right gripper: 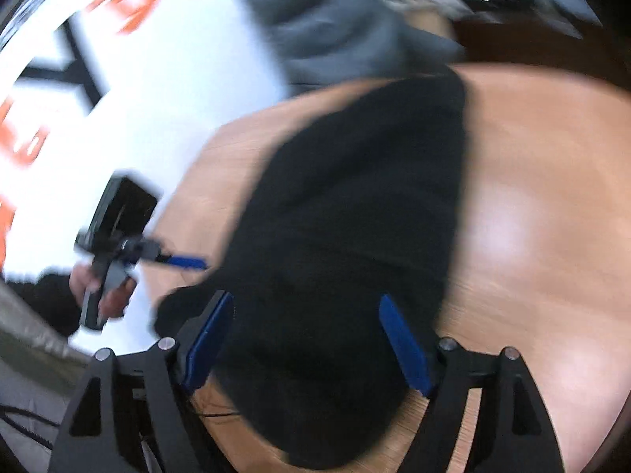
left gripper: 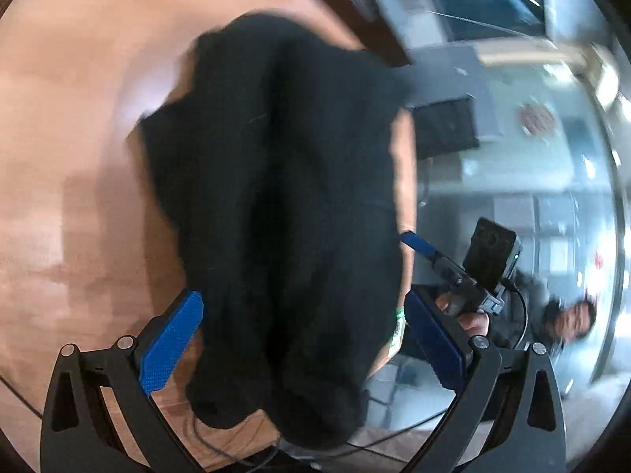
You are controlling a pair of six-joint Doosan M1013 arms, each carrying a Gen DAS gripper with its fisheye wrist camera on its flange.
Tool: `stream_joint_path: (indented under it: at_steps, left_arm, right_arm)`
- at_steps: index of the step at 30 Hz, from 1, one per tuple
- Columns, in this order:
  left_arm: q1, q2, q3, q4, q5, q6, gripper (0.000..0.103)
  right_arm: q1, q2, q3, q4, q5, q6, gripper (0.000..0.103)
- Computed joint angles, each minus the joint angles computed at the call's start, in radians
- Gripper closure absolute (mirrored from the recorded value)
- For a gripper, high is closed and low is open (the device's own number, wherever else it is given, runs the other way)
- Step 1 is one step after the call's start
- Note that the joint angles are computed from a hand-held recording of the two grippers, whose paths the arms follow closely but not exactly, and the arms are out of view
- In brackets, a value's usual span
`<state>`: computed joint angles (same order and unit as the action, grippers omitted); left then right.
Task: Fold clothes
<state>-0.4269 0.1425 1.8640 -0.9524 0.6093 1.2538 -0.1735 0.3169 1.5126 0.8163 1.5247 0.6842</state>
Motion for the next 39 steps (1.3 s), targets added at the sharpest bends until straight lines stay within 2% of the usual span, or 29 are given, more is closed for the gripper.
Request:
stream_joint_path:
  at_steps: [2, 5, 7, 10, 13, 14, 15, 17, 19, 20, 22, 24, 27, 30, 34, 37, 39]
  left_arm:
    - [0.01, 0.011, 0.019, -0.071, 0.01, 0.007, 0.0]
    - [0.026, 0.047, 0.034, -0.256, 0.045, 0.131, 0.0]
    - [0.031, 0.076, 0.026, -0.309, 0.082, 0.184, 0.0]
    - [0.039, 0.096, 0.024, -0.358, 0.098, 0.242, 0.0]
    - [0.049, 0.102, 0.025, -0.4, 0.102, 0.295, 0.0]
    - [0.048, 0.102, 0.023, -0.392, 0.093, 0.303, 0.0]
    - [0.045, 0.102, 0.014, -0.366, 0.088, 0.308, 0.001]
    - [0.037, 0.104, -0.012, -0.281, 0.087, 0.294, 0.015]
    - [0.038, 0.1, -0.025, -0.227, 0.09, 0.276, 0.036]
    - [0.043, 0.095, -0.024, -0.222, 0.091, 0.281, 0.04]
    - [0.05, 0.078, -0.027, -0.184, 0.086, 0.283, 0.056]
    - [0.059, 0.056, -0.034, -0.138, 0.078, 0.278, 0.064]
    - [0.078, 0.023, -0.044, -0.085, 0.083, 0.268, 0.065]
    - [0.118, -0.018, -0.044, -0.006, 0.103, 0.236, 0.065]
    - [0.192, -0.076, -0.017, 0.068, 0.148, 0.216, 0.065]
    - [0.259, -0.13, 0.021, 0.122, 0.171, 0.214, 0.065]
    - [0.323, -0.156, 0.031, 0.163, 0.191, 0.236, 0.065]
  right_arm:
    - [-0.016, 0.045, -0.026, -0.026, 0.024, 0.064, 0.012]
    - [-0.011, 0.099, -0.046, -0.036, 0.086, 0.092, 0.01]
    - [0.0, 0.129, -0.055, -0.024, 0.124, 0.095, 0.008]
    - [0.02, 0.164, -0.058, -0.004, 0.165, 0.083, 0.007]
    - [0.039, 0.153, -0.045, -0.014, 0.117, 0.03, 0.007]
    - [0.043, 0.148, -0.039, -0.018, 0.097, 0.015, 0.02]
    - [0.046, 0.143, -0.032, -0.019, 0.076, 0.006, 0.026]
    - [0.04, 0.127, -0.006, -0.003, 0.033, 0.009, 0.044]
    - [0.042, 0.093, 0.026, -0.004, -0.025, -0.013, 0.053]
    - [0.044, 0.076, 0.041, -0.004, -0.054, -0.023, 0.056]
    - [0.052, 0.044, 0.069, -0.006, -0.102, -0.028, 0.059]
    - [0.064, 0.013, 0.094, -0.009, -0.144, -0.023, 0.06]
    - [0.088, -0.03, 0.133, -0.008, -0.205, -0.015, 0.062]
    - [0.133, -0.065, 0.167, 0.025, -0.257, -0.02, 0.062]
    - [0.204, -0.066, 0.184, 0.072, -0.286, 0.033, 0.062]
    - [0.285, -0.058, 0.185, 0.087, -0.327, 0.052, 0.062]
    - [0.344, -0.05, 0.191, 0.123, -0.374, 0.048, 0.062]
